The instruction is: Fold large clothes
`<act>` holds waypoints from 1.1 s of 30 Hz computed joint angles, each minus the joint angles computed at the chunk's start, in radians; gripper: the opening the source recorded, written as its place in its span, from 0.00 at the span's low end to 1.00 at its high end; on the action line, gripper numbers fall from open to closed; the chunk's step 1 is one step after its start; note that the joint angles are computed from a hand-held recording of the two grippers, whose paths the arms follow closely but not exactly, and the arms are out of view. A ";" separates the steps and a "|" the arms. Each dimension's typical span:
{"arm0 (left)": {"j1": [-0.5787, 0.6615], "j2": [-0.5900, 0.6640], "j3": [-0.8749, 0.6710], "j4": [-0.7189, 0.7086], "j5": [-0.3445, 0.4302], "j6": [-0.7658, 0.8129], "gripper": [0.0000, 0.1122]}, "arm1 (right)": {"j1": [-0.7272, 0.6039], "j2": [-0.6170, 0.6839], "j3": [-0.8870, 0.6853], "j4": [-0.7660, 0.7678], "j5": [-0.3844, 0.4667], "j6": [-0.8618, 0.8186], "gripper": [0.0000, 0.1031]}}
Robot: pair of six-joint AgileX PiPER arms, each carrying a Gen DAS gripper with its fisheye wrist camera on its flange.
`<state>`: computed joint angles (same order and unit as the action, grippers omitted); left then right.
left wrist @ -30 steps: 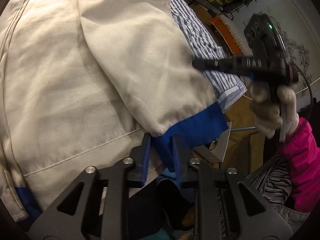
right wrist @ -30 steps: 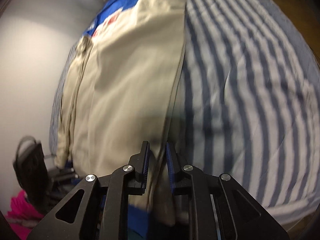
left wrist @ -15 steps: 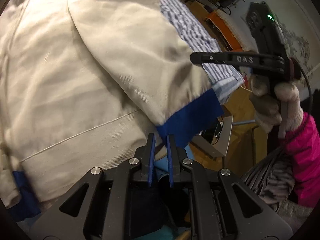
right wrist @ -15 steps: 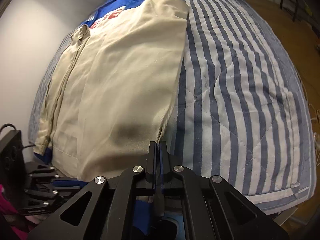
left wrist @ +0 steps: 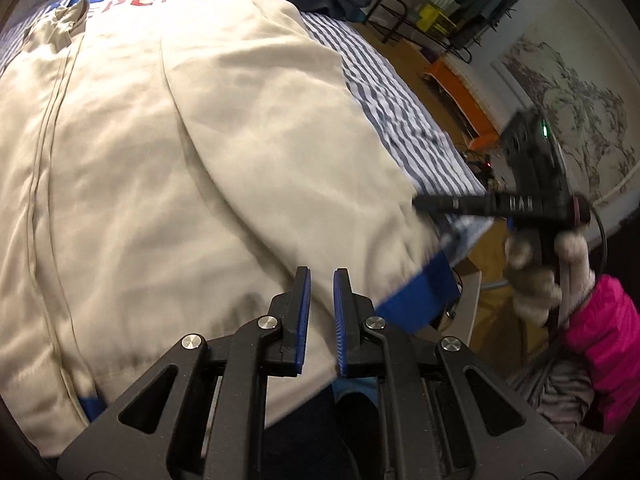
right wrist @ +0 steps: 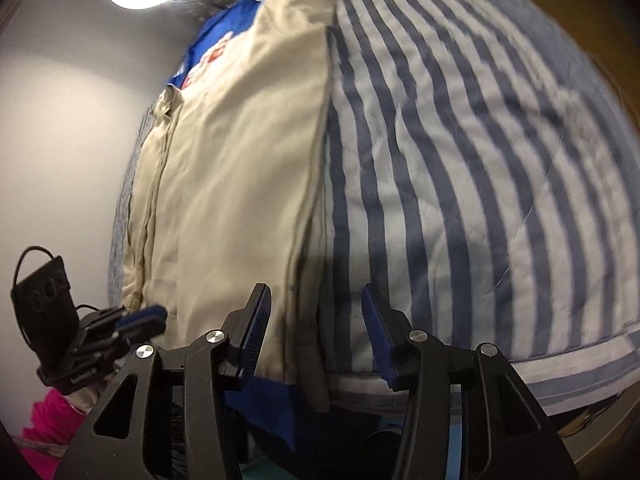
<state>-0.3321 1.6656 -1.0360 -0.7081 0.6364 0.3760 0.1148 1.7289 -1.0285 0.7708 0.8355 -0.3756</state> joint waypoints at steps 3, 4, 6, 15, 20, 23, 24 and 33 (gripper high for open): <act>-0.007 0.043 -0.054 0.010 -0.029 -0.036 0.08 | 0.018 0.010 0.030 0.055 -0.023 -0.042 0.43; -0.010 0.065 -0.078 0.014 -0.038 -0.046 0.08 | 0.036 0.006 0.035 0.060 -0.036 -0.049 0.31; -0.032 0.115 -0.116 0.062 -0.064 -0.081 0.08 | 0.063 0.014 0.023 0.054 -0.028 -0.034 0.13; 0.005 0.149 -0.126 0.015 -0.015 -0.037 0.08 | 0.256 -0.075 -0.075 -0.305 -0.104 0.386 0.07; 0.151 -0.029 -0.044 -0.105 0.035 0.038 0.08 | 0.417 -0.046 -0.207 -0.665 -0.052 0.674 0.06; 0.276 -0.135 0.009 -0.180 0.064 0.096 0.08 | 0.481 -0.030 -0.274 -0.781 -0.024 0.731 0.06; 0.323 -0.166 0.025 -0.199 0.079 0.112 0.08 | 0.509 -0.021 -0.305 -0.824 -0.011 0.751 0.06; 0.716 -0.279 0.086 -0.280 0.216 0.244 0.08 | 0.738 0.141 -0.600 -1.080 0.147 0.756 0.06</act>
<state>0.3839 1.3867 -0.9496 -0.9886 0.8525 0.6197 0.8525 1.8700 -1.6287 -0.3088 0.9828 0.3808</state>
